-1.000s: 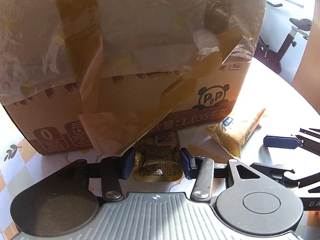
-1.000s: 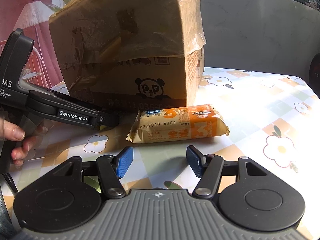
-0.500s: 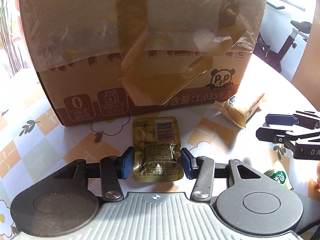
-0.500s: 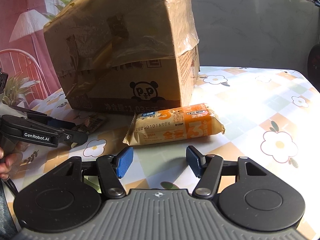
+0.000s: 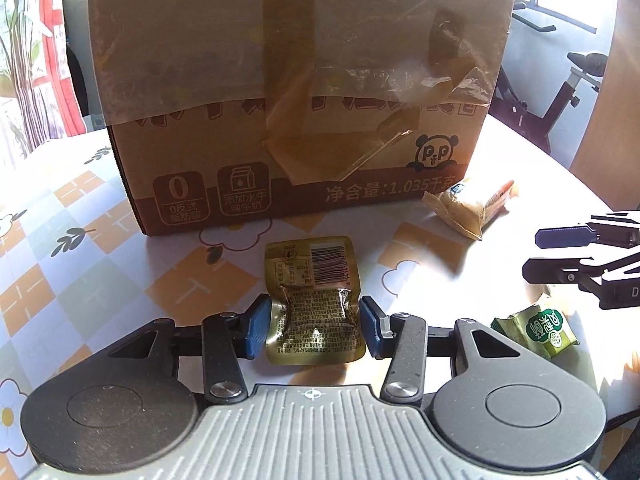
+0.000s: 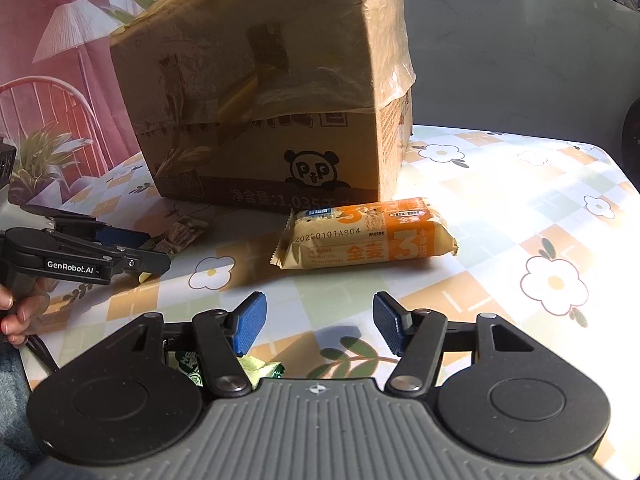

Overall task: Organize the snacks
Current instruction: 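Close the right tool on the green snack pack while the left tool holds the sauce pack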

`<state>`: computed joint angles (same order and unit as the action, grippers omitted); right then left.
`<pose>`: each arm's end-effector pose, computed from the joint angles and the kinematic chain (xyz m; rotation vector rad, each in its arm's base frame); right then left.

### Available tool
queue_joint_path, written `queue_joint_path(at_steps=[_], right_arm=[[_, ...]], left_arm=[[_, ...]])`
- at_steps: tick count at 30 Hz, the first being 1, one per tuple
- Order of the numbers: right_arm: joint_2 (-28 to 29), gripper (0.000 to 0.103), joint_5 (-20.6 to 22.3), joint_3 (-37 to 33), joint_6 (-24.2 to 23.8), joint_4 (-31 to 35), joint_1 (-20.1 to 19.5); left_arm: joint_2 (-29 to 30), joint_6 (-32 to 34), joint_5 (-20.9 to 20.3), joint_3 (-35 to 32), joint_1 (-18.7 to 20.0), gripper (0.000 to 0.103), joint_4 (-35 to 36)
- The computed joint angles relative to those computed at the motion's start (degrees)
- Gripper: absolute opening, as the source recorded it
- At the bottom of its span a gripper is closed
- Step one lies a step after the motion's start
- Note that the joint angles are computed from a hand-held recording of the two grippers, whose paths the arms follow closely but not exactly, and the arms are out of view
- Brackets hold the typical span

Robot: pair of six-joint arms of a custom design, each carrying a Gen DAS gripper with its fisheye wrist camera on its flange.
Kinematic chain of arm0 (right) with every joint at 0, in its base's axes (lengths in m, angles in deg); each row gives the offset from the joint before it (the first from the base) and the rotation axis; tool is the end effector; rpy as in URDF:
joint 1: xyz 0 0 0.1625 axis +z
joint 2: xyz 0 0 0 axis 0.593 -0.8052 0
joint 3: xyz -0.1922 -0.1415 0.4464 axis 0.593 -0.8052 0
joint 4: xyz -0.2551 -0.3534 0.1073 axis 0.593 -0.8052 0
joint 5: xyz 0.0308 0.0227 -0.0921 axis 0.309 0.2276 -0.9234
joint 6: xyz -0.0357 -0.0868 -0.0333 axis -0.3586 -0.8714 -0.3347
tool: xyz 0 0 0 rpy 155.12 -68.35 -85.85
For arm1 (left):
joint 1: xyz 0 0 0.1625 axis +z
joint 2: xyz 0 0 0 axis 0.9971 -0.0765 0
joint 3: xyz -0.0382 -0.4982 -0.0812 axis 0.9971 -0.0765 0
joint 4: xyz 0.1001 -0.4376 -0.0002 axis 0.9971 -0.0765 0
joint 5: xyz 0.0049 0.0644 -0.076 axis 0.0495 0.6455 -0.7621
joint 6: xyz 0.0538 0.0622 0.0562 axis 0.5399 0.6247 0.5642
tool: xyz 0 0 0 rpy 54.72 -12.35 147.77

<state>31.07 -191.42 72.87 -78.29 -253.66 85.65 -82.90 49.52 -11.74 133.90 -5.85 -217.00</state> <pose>0.3569 -0.4420 -0.0069 0.5665 -2.3536 0.9671 0.0634 -0.5686 0.2960 1.0255 2.3903 -0.6936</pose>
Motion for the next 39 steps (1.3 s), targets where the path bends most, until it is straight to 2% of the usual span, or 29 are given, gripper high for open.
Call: queue_joint_path(at_steps=[3,9,14,17,20,23,26,29,32,37,38,39], right_arm=[[-0.48,0.062,-0.09,0.35,-0.34,1.73,0.86],[-1.67,0.064,-1.91,0.86,-4.79,8.68,3.61],[-1.76,0.067,-1.82,0.35,-5.41,12.83,4.02],[-0.90,0.071,-1.27,-0.35,-6.51,12.00,3.84],[-0.41,0.072,0.29,-1.51,-6.70,12.37,3.38],[-0.48,0.072,0.90,-2.56,-6.32,14.55,3.33],[-0.86,0.072,2.07,-3.26,-7.96,17.38,3.55],[-1.45,0.072,1.21,-3.38,-8.97,21.75,3.70],[-1.24,0.072,0.18,-3.27,-9.23,21.52,3.43],[-0.30,0.070,1.11,-4.25,-7.96,21.18,2.41],[-0.07,0.069,1.58,-4.38,-7.90,20.65,2.26],[-0.07,0.063,1.58,-4.38,-7.90,20.65,2.26]], left_arm=[[-0.53,0.09,-1.05,0.04,0.55,0.049,0.22],[-1.95,1.16,-3.95,0.62,1.35,0.049,0.81],[-3.92,1.29,-5.90,1.11,2.07,0.049,2.08],[-4.56,1.32,-6.65,1.30,2.37,0.049,2.22],[-5.09,1.36,-7.20,1.47,2.54,0.049,2.30],[-5.46,1.61,-7.82,1.56,2.71,0.049,2.13],[-5.83,1.50,-8.34,1.65,2.96,0.049,1.85],[-5.96,0.92,-8.47,1.72,2.92,0.049,1.72],[-6.00,0.89,-8.81,1.69,2.86,0.049,2.07],[-5.97,0.90,-8.97,1.72,2.88,0.049,1.71],[-5.98,0.88,-8.95,1.72,2.91,0.049,1.64],[-6.02,0.85,-8.99,1.68,2.96,0.049,1.71]])
